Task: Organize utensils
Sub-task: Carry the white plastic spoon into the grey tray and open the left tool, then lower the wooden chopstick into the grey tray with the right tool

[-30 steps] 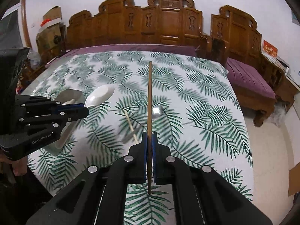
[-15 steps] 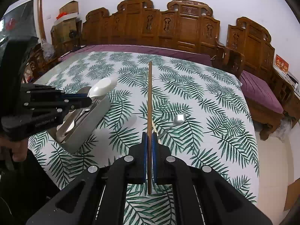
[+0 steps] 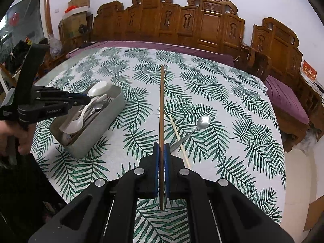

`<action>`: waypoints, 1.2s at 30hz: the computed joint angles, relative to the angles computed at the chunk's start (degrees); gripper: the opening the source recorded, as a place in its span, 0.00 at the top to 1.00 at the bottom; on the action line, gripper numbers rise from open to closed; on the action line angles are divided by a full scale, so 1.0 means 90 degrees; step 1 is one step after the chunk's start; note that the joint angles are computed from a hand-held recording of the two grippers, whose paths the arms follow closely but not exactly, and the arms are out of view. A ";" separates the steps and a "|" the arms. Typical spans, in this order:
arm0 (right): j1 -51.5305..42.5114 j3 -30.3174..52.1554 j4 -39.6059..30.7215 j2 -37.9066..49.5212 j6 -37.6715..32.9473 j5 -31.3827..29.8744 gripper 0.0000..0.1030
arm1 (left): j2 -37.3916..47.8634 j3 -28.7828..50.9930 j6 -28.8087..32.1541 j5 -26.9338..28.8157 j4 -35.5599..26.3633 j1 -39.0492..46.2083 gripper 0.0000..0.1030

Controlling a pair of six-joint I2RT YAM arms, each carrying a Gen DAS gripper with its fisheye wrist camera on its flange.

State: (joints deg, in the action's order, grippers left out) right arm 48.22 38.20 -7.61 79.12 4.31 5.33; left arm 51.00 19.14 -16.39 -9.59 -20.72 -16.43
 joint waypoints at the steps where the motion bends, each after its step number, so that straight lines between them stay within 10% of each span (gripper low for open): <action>1: 0.0001 0.0006 0.0005 0.0025 0.0005 0.0000 0.94 | 0.0024 -0.0069 0.0064 0.0072 0.0071 0.0105 0.94; 15: 0.0257 0.0050 0.0124 0.0379 0.0115 0.0040 0.94 | 0.0767 -0.0507 0.0296 0.0648 0.0994 0.0784 0.93; 26: 0.1038 0.0563 0.0101 0.0803 0.0631 0.0181 0.94 | -0.1475 -0.0413 0.0842 0.0979 -0.0905 0.1538 0.82; 36: 0.1718 0.1418 0.0116 0.1655 0.1277 0.0123 0.94 | -0.3352 0.0005 0.1616 0.1240 -0.2718 0.2431 0.35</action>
